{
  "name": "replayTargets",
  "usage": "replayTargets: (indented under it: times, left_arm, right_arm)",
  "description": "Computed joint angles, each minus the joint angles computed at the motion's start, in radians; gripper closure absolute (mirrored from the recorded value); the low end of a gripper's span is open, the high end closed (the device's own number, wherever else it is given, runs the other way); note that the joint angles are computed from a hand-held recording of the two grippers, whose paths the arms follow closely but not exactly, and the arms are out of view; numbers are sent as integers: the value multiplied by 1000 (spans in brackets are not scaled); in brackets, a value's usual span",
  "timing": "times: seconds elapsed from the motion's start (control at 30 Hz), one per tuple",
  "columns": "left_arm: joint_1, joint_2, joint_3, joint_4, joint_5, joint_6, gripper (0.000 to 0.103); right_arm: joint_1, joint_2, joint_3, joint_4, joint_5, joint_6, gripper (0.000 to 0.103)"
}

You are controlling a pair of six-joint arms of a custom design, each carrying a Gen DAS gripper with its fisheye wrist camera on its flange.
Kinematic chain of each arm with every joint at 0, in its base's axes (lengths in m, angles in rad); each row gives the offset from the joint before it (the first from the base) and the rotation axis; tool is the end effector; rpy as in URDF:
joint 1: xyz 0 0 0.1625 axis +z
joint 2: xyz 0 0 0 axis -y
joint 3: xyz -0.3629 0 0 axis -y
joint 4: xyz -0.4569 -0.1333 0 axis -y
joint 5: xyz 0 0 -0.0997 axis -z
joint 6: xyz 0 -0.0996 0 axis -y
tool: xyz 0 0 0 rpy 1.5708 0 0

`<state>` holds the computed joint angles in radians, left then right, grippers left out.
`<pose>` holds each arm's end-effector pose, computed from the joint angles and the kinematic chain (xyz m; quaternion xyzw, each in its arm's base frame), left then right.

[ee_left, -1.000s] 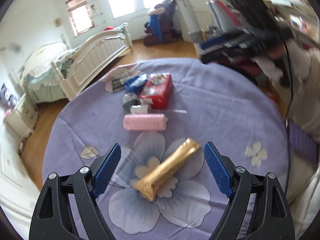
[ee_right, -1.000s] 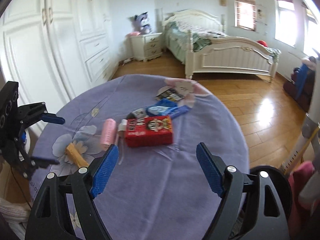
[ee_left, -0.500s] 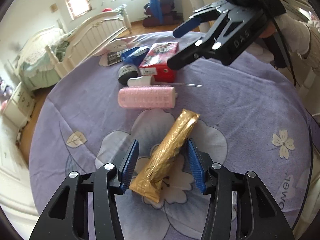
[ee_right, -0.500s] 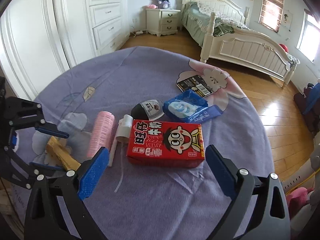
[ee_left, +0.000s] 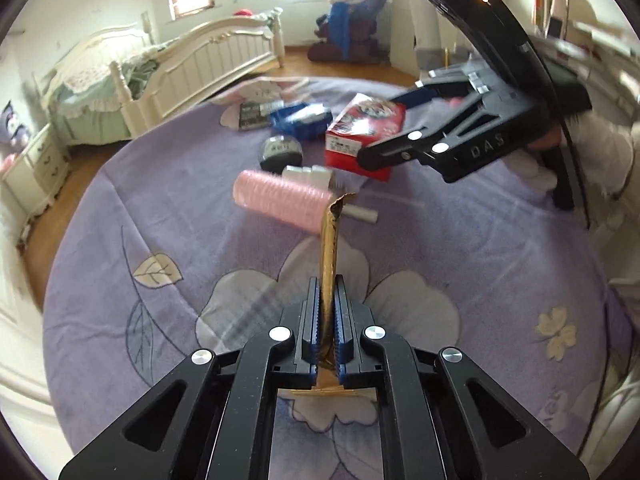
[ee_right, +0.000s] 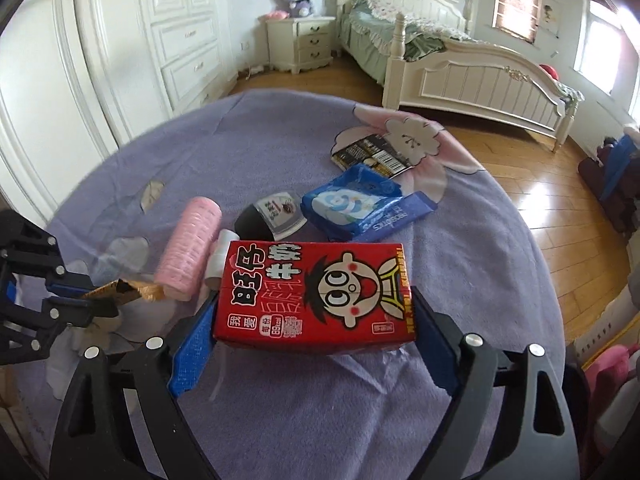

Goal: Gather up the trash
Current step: 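Grasp the gold wrapper with the left tool while the right tool grasps the large red milk box, then carry the gold wrapper and red milk box to the bin and release both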

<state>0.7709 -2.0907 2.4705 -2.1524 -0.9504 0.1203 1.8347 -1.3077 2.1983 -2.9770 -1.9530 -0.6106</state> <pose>-0.1235 -0.3866 0.2486 0.3931 0.8626 -0.1917 0.2544 0.2269 -0.4712 0.1265 0.3581 -0.8805 0.2149 0.2241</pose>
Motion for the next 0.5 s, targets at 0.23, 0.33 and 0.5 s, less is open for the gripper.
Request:
replayTargets:
  times: [0.23,0.33,0.5]
  left_arm:
    - [-39,-59,36,-105,20,-81,96]
    - [-80,-58,42,-164,25,-116,96]
    - [-127,54,5,-290,9,-170,96]
  right_arm:
    - [-36,-176,136,-156,149,109,17]
    - [-31,-219,189,-277,145,99,17]
    - [-50,-297,257,-393,173,79,17]
